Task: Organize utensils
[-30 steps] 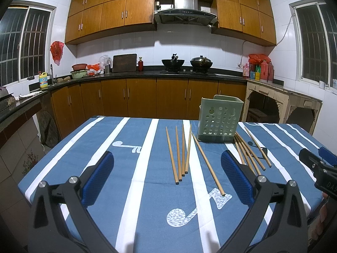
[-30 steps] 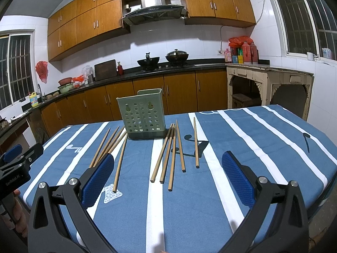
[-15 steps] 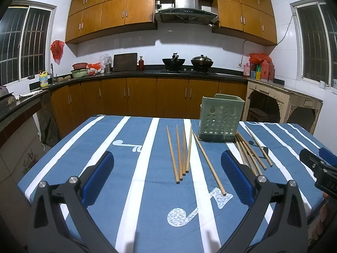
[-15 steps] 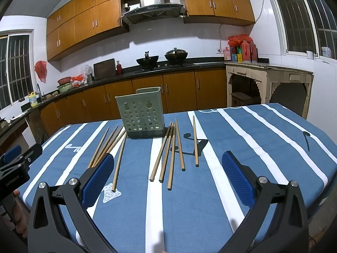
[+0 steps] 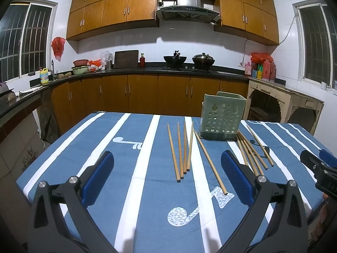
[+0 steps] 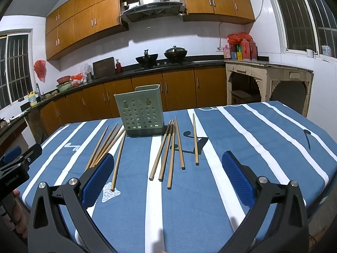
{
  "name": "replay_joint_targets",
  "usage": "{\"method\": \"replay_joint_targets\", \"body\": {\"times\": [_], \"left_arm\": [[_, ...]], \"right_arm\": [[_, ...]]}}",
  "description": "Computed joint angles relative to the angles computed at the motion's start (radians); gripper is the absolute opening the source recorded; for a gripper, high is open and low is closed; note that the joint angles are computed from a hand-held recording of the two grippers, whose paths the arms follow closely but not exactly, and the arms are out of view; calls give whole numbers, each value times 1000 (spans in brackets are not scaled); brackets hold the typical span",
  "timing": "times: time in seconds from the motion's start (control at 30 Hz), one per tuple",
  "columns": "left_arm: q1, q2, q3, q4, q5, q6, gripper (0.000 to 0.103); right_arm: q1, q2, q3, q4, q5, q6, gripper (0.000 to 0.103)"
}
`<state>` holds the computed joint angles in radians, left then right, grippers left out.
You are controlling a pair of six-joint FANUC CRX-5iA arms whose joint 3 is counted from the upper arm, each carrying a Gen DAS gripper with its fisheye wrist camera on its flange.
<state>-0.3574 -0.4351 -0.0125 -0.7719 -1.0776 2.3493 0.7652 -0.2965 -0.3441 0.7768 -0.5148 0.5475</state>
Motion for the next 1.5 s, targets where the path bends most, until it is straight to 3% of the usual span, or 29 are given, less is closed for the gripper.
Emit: {"method": "replay_joint_targets", "body": {"times": [0.37,0.6,0.73,0.83,0.9,1.0,1.1,1.37,1.5], "left_arm": [[17,10,-1,26,-4,-30,99],[205,22,-23,250,71,-164,99],[293,76,6,349,61,-268,99],[366,125,27,434,71,-346,96],[407,164,44,489,74,-403,81],[450,220,67,558,69,-462,68],[472,271,88,600,54,-496,62],[480,335,108,639,21,-530,60],[484,345,109,649,17,-539,60]], "right_arm": [[-15,23,38,-58,-27,38,101],[-61,118,177,-216,-108,169,101],[-96,222,332,-371,-227,304,100],[-123,301,430,-429,-301,359,88],[-133,368,501,-436,-370,384,74],[-175,459,628,-551,-459,456,60],[-204,512,699,-622,-508,489,51],[-198,552,736,-625,-552,528,39],[-176,539,690,-553,-521,500,35]]}}
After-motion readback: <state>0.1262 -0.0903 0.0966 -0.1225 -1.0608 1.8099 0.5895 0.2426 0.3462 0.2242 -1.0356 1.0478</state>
